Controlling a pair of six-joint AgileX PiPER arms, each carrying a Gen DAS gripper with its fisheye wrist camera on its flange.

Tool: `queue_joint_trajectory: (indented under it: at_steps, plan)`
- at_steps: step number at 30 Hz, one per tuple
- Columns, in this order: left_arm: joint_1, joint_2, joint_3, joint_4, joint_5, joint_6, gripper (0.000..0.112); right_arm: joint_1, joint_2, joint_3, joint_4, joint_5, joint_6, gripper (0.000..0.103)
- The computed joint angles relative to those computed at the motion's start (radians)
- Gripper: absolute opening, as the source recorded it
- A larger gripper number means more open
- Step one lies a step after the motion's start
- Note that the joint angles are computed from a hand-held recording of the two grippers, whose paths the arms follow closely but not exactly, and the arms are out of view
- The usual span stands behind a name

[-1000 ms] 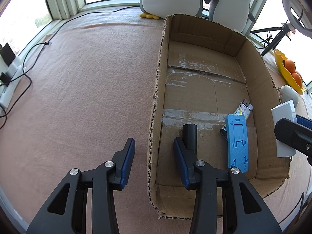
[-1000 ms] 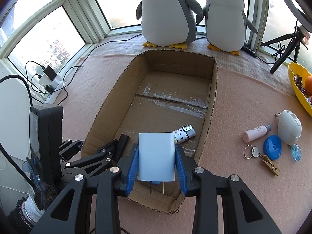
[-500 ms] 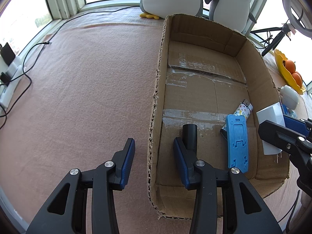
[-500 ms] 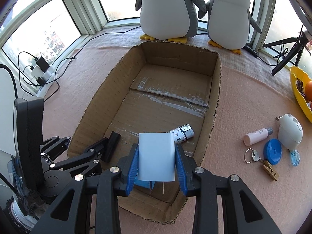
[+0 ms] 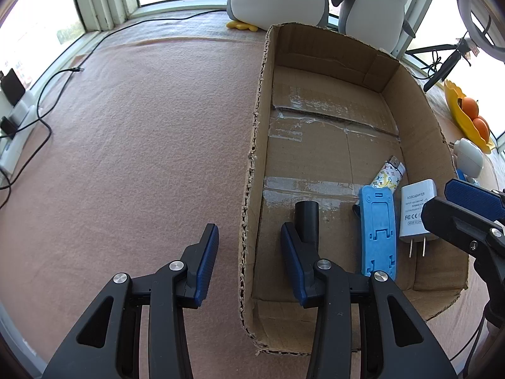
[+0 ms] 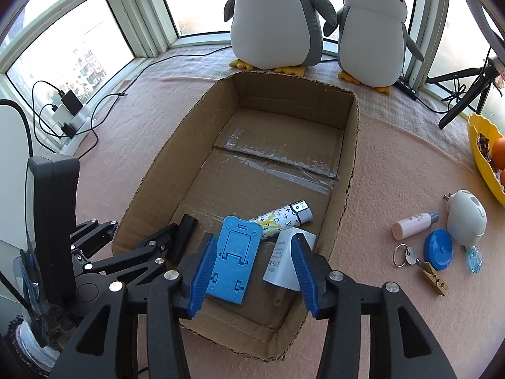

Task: Organize rigid objects
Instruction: 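Carry the white charger plug with the right tool into the box and release, then move the right tool to the wooden clothespin and grasp it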

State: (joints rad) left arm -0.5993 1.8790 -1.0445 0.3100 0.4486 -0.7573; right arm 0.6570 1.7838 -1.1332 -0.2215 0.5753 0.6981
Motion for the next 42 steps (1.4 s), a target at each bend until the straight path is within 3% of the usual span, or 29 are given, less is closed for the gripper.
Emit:
queue_joint_trajectory:
  at_steps: [8, 20, 26, 32, 35, 42]
  plan:
    - [-0.004, 0.000, -0.001, 0.011, 0.004, -0.011, 0.042, -0.011, -0.045, 0.045, 0.005, -0.026, 0.010, 0.046]
    - [-0.004, -0.001, -0.001, 0.009, 0.003, -0.010, 0.041, -0.124, -0.247, 0.240, 0.023, -0.091, -0.028, 0.047]
    - [-0.004, -0.001, -0.001, 0.011, 0.004, -0.011, 0.041, -0.282, -0.379, 0.381, 0.227, -0.124, -0.299, 0.047]
    - [-0.010, 0.003, -0.007, 0.022, 0.011, -0.026, 0.041, -0.452, -0.454, 0.487, 0.388, -0.104, -0.610, 0.047]
    - [-0.011, 0.004, -0.007, 0.025, 0.011, -0.030, 0.041, -0.517, -0.455, 0.513, 0.432, -0.109, -0.726, 0.047]
    - [-0.012, 0.005, -0.006, 0.028, 0.012, -0.031, 0.041, -0.576, -0.344, 0.491, 0.411, -0.142, -0.805, 0.047]
